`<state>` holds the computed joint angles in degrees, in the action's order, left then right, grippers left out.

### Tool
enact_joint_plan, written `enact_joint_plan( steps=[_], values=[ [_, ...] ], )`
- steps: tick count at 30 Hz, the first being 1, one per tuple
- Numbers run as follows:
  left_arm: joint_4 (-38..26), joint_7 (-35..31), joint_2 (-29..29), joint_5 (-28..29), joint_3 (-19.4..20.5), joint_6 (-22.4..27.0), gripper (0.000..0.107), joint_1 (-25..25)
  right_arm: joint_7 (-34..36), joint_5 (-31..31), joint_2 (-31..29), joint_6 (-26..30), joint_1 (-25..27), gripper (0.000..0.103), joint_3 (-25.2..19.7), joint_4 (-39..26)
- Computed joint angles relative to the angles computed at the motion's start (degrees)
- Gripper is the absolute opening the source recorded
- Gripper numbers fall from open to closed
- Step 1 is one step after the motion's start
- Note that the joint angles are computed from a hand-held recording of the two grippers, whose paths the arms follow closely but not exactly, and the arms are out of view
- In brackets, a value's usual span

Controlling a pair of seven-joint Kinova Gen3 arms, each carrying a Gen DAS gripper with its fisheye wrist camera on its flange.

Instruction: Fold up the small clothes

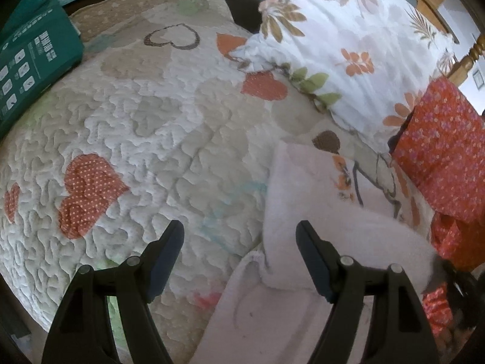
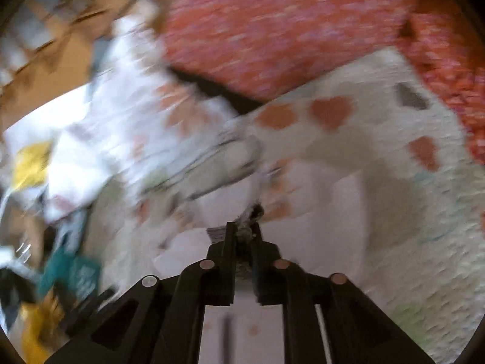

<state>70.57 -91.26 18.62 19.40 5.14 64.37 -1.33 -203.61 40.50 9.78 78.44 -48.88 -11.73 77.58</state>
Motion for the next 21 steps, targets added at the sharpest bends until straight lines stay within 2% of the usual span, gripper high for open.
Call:
enact_joint_plan(
  steps=[1, 3, 5, 11, 14, 18, 21],
  values=[
    [-0.05, -0.03, 0.07, -0.14, 0.03, 0.11, 0.075, 0.11, 1.40, -2.12, 1.18, 1.84, 1.47, 0.040, -0.43, -1.59],
    [-0.13, -0.02, 0.14, -0.53, -0.07, 0.20, 0.075, 0.23, 1.40, -3.58, 1.51, 2.72, 1.26, 0.040, -0.47, -1.59],
    [-0.17, 0.36, 0.21, -1.01, -0.30, -0.19, 0.075, 0.38, -1.51, -1.30, 0.84, -0.12, -0.84, 0.047, -0.51, 1.68],
    [-0.54, 0.38, 0.73, -1.11, 0.00, 0.25, 0.075, 0.35, -9.40, 0.42, -0.54, -7.04, -0.67, 0.051, -3.41, 9.92],
    [-0.52, 0.10, 0.65, -1.58, 0.04, 0.44, 0.075, 0.68, -13.23, -0.14, -1.00, -9.25, -2.61, 0.052, -2.77, 12.96],
    [0.03, -0.84, 0.30, -2.65, -0.02, 0.12, 0.075, 1.17, -16.22, -0.73, -0.48, -8.01, -5.12, 0.052, -4.16, 14.93],
    [-0.09, -2.77, 1.31, -2.51, 0.45, 2.33, 0.075, 0.88, -16.89, -2.43, 0.30, -6.90, -7.04, 0.052, -5.24, 15.49]
  ],
)
